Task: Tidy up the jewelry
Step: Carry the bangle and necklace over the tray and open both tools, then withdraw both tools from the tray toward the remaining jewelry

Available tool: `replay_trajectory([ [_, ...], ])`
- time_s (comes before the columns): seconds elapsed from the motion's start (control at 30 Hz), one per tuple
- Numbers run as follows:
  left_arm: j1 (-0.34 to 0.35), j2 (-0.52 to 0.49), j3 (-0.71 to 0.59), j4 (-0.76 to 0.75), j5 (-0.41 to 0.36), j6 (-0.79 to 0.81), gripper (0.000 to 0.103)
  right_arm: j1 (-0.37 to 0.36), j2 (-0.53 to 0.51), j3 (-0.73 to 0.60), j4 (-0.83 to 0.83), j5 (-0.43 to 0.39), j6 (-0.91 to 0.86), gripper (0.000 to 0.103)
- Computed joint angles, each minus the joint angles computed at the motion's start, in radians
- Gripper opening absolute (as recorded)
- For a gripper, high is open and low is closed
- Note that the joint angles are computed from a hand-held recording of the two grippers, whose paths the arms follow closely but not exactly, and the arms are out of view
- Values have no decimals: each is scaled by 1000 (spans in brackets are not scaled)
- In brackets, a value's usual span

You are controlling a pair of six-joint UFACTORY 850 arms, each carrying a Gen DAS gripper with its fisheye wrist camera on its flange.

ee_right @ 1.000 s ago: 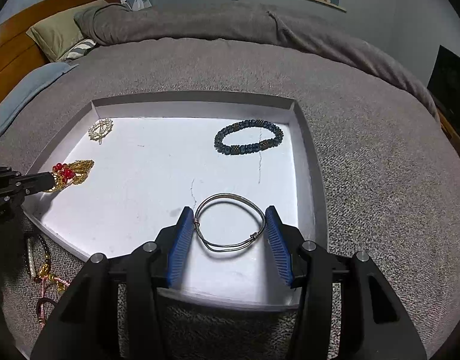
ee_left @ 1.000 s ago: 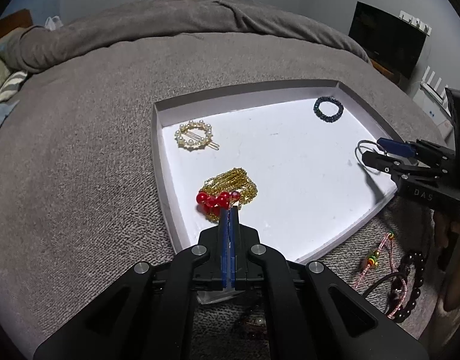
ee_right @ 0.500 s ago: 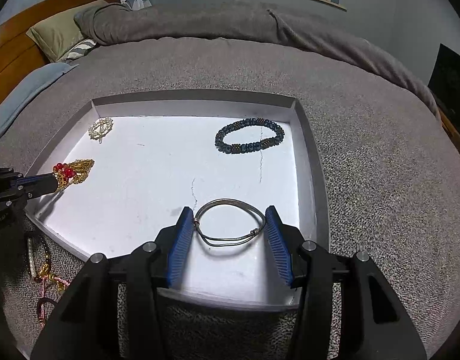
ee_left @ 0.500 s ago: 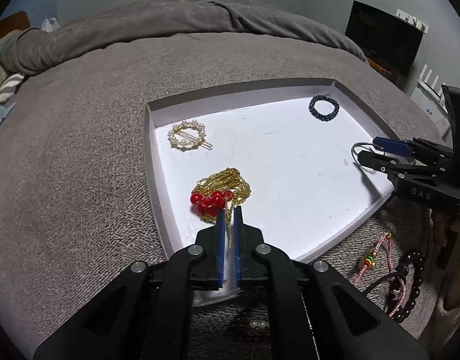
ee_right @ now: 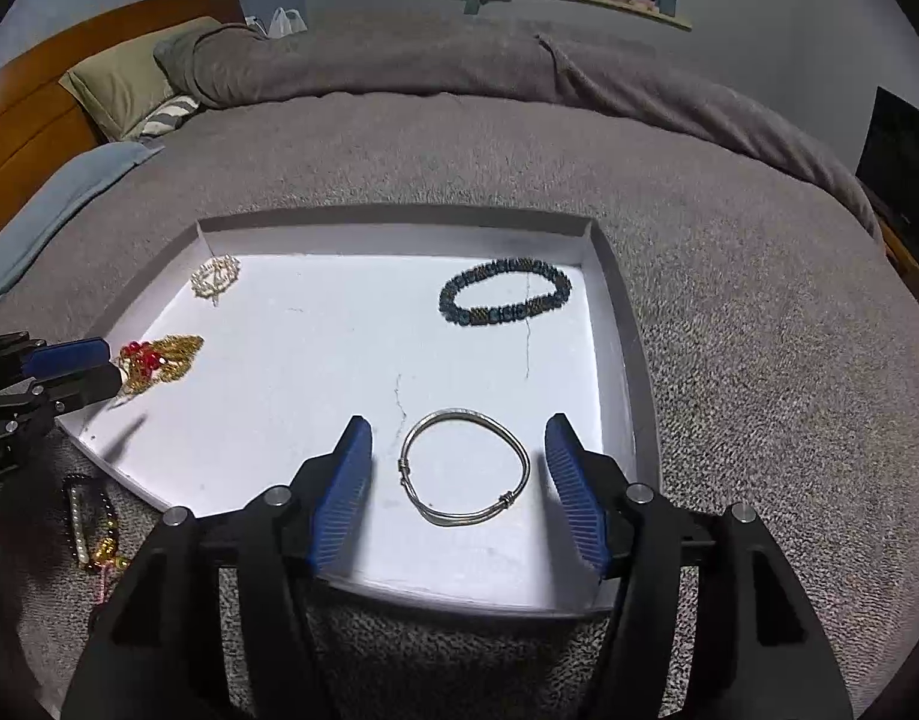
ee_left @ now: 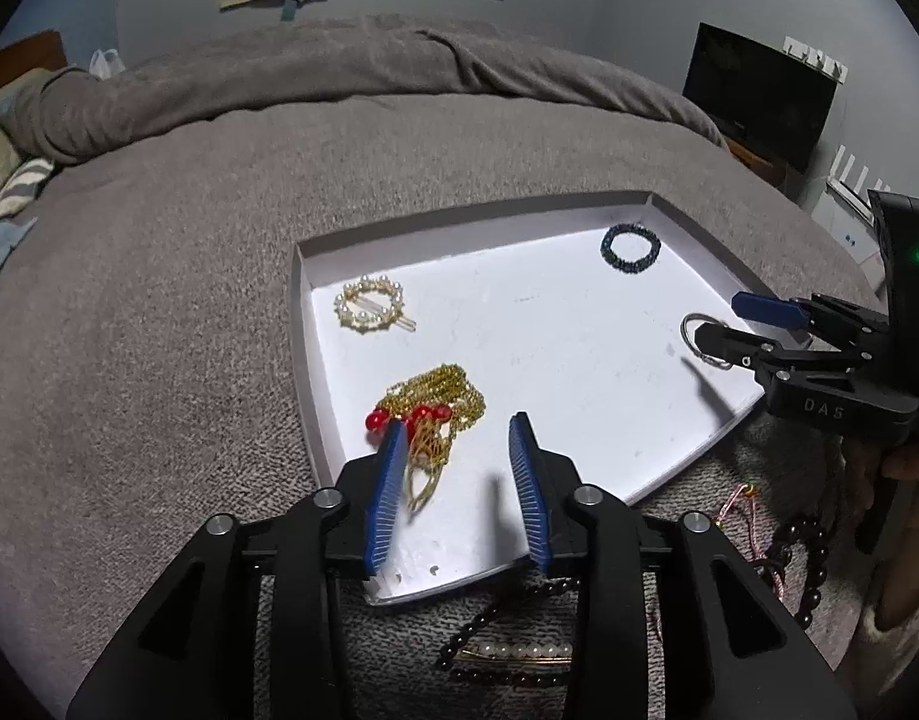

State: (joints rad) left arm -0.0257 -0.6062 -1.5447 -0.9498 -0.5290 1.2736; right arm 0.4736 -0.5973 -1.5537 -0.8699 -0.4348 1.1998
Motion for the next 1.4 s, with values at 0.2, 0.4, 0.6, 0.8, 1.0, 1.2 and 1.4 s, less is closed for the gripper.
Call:
replay_trajectory([
  [0.2, 6, 48, 65, -228, 56, 203, 71, 15, 59, 61, -239, 33, 252, 81],
  [0.4, 9, 98, 136, -467, 122, 412, 86, 42, 122, 132, -462, -35, 508, 97],
  [0.6, 22, 130, 191, -594, 156, 500, 91, 66, 185, 216, -576, -85, 672, 97],
  [0.8, 27, 186, 295, -802, 186, 745, 91, 95, 242, 324, -658, -158, 826, 98],
  [1.0, 41, 227, 369, -854, 159, 818, 92, 122, 302, 442, -655, -220, 910, 98],
  [1.2, 48, 245, 419, -838, 158, 822, 93, 144, 364, 542, -680, -202, 1025, 98],
  [1.4, 62, 242, 437, -716, 143, 707, 93, 178, 383, 588, -677, -196, 1022, 97],
])
